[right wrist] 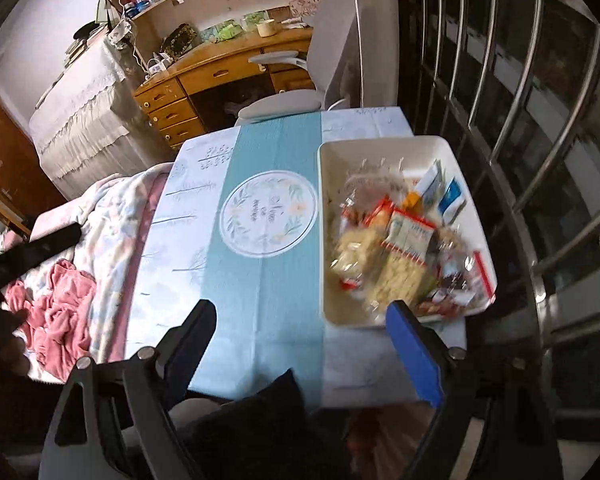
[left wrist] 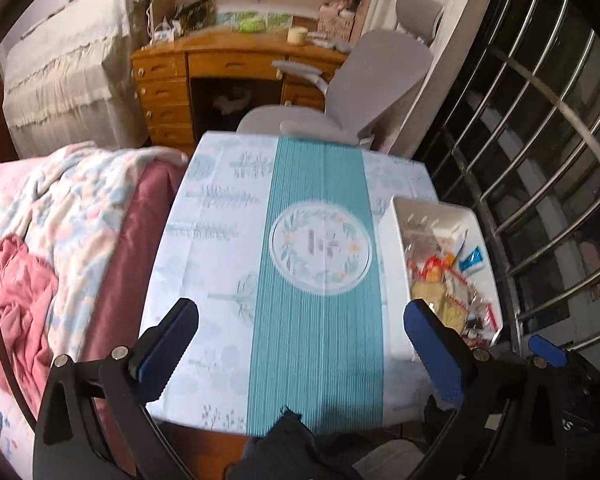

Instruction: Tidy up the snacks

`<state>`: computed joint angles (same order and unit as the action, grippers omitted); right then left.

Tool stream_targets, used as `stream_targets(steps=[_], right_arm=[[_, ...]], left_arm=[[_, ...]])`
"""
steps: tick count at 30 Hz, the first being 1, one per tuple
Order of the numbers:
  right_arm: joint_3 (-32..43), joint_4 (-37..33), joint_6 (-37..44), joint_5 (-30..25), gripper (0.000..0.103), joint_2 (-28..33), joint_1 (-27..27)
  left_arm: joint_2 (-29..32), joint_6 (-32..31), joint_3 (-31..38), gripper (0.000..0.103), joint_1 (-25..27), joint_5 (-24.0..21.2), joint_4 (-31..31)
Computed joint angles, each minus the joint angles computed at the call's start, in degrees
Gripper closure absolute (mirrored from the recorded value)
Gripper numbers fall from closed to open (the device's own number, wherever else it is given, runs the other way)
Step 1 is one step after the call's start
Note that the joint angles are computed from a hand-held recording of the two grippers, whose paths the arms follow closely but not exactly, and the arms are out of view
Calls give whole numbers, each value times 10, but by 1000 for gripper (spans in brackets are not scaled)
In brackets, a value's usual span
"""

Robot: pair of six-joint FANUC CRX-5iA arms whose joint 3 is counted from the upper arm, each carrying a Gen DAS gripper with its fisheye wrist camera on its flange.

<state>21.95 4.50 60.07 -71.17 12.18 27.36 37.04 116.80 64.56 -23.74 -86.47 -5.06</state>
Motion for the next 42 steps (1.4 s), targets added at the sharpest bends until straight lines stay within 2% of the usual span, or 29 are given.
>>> stream_targets(steps=[4, 8, 16, 21, 35, 42], right_arm=[[-4, 13, -31, 3, 15, -2, 18], [-3, 17, -33, -8, 3, 0, 28], [4, 12, -34, -28, 0, 6, 29], [15, 2, -22, -46, 0, 15, 26], [13, -4, -19, -42, 0, 14, 16], [15, -1, -19, -44, 0, 15, 12]], left_arm=[[2, -9, -6, 1, -9, -14, 0], [13, -15, 8, 1, -19, -33, -4], [20, -16, 11, 1, -25, -50, 0], [42, -8, 44, 1, -27, -81, 2], [45, -2, 50, 1, -27, -77, 3], [60, -6, 80, 1, -30, -87, -4]])
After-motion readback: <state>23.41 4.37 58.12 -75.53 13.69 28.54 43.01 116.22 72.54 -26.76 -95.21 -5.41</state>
